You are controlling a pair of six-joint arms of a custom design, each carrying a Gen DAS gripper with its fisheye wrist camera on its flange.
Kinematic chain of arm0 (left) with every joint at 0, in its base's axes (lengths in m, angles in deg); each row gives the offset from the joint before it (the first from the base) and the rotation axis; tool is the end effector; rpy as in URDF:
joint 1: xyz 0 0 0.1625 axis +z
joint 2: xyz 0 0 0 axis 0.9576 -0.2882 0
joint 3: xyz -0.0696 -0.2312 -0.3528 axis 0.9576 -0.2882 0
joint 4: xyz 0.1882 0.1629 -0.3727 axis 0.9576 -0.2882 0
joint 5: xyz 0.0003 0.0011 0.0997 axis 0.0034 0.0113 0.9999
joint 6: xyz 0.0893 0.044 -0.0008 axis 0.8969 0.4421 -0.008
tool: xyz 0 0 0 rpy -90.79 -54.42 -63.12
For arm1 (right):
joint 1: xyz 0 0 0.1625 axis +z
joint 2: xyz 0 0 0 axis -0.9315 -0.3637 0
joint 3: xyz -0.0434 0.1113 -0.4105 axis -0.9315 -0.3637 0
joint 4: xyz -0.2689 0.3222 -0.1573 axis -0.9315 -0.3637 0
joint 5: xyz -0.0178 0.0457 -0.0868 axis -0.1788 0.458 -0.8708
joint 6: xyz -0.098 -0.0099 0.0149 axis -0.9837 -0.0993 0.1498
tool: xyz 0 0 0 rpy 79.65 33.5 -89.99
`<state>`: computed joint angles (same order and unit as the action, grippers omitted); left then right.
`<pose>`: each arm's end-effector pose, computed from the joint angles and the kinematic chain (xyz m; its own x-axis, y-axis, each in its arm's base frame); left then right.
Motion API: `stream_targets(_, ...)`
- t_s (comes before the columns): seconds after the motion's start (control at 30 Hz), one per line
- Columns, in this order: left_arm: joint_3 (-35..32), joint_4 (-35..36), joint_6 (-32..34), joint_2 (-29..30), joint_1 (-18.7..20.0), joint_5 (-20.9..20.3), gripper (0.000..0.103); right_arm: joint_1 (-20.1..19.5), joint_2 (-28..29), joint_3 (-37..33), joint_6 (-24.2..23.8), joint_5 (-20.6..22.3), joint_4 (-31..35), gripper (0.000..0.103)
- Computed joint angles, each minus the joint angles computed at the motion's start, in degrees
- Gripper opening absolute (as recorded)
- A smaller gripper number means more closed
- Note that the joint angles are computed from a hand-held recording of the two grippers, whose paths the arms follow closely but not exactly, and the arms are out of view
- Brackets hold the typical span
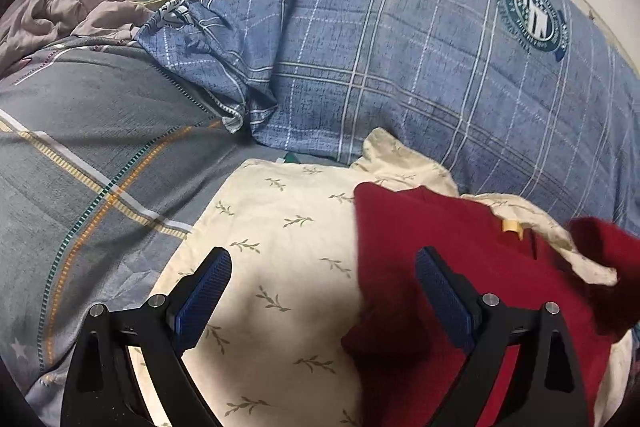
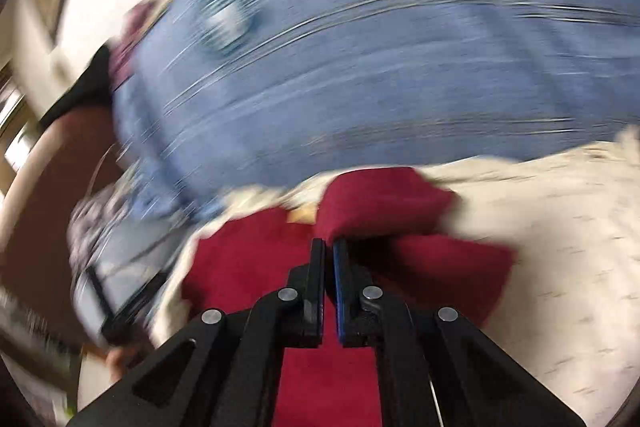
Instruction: Fold small clothes
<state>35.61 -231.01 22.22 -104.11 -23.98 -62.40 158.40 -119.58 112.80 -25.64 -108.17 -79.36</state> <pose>-0.2558 -0.6452 0.1720 -0.7739 -0.4655 -0.4293 0.1848 0.4823 -0.8563 0.1284 -0.8453 0.3131 -0.8566 -0.4617 0.2302 -0.5159 0.7748 -0.3655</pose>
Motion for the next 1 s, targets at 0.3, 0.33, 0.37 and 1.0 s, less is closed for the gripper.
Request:
stream_targets(0.3, 2.24, -12.11, 9.62, -0.23, -1.10, -4.89, 0.094, -1.71, -3.65, 13.04, -3.25, -5.67, 0.39, 0.038)
stream_targets(0.33, 2.58, -14.01, 11.37, -0.12, -1.38, -5.81, 0.094, -1.85, -5.02, 15.14, -3.89, -5.74, -1.97, 0.044)
stream_targets(0.37, 2.88, -14.37, 11.86, -0.26, -1.49, -6.78, 0.094, -2.12, -6.40, 17.21, -4.74, -5.73, -5.00, 0.048)
stream_targets(1.0, 3.61, -7.87, 12.65, -1.35, -2.22, -6.50, 0.094, 0.89, 1.87, 11.00, -6.21, 0.22, -2.36, 0.073)
